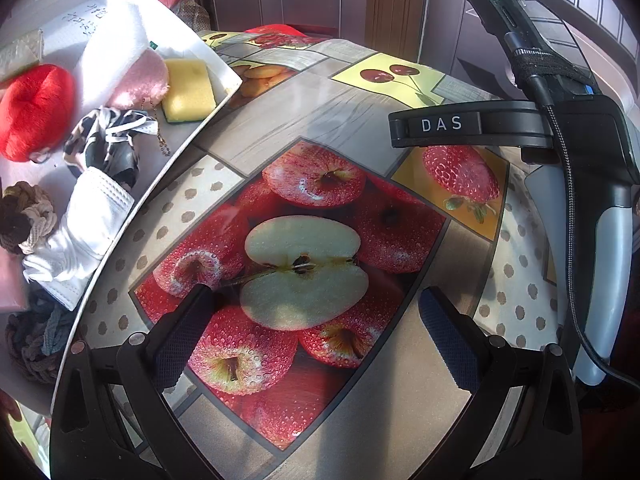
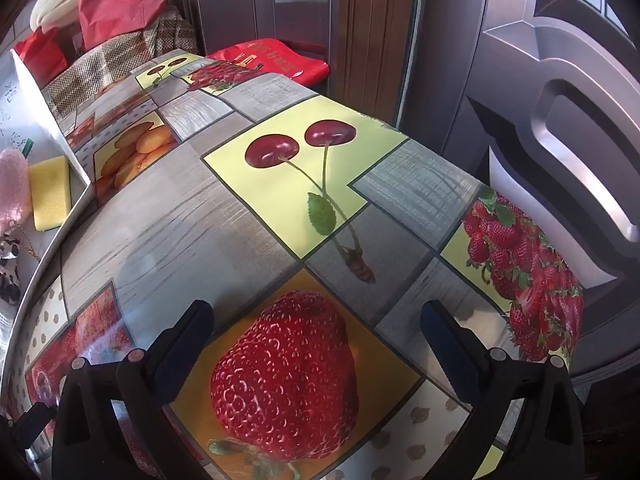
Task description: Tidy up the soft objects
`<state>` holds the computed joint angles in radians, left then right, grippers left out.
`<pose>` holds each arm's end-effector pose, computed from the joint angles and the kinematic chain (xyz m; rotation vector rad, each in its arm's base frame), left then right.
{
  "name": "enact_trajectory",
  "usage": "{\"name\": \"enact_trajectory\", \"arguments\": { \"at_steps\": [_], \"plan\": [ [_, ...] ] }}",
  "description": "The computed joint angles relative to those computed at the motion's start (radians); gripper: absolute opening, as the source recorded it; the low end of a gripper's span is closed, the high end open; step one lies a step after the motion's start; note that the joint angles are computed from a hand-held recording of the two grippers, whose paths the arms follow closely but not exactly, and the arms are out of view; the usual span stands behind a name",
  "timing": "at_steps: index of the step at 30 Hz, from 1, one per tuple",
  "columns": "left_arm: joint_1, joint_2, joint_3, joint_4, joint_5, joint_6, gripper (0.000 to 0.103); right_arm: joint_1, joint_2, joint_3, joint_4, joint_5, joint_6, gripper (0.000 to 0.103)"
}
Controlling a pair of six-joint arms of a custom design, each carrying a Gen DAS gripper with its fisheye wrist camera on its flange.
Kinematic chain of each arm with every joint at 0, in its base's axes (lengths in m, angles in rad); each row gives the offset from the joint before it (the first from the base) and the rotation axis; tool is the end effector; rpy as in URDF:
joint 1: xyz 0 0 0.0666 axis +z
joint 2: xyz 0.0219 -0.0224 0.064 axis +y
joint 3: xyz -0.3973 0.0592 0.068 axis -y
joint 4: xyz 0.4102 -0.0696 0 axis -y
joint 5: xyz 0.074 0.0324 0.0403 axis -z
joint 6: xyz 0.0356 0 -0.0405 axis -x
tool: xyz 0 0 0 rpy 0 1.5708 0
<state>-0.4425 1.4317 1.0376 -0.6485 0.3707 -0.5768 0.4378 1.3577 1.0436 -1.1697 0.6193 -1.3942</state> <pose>0.4161 -0.2119 0.2833 1.3620 2.1710 -0.4324 0.3741 0.1519 0.3039 1.2138 2.2640 -0.4118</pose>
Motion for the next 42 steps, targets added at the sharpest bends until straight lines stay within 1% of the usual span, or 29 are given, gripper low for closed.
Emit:
{"name": "enact_trajectory", "arguments": {
  "at_steps": [20,26,27,42],
  "plan": [
    [-0.001,0.006,0.004,0.001,0.0,0.002,0.102,0.0,-0.001,-0.003,0.002,0.0,0.0,0.103],
    [0.009,-0.012,0.0,-0.017,0.006,-0.008,0.102,0.0,0.002,0.008,-0.007,0.0,0.0,0.103],
    [-0.004,-0.014,-0.006,-0.009,-0.001,0.004,0.102,-0.003,0.004,0.004,0.001,0.0,0.004,0.103],
    [0.0,-0.009,-0.004,-0.006,0.001,0.0,0.103,-0.002,0.004,0.003,0.001,0.0,0.003,0.103]
  ]
}}
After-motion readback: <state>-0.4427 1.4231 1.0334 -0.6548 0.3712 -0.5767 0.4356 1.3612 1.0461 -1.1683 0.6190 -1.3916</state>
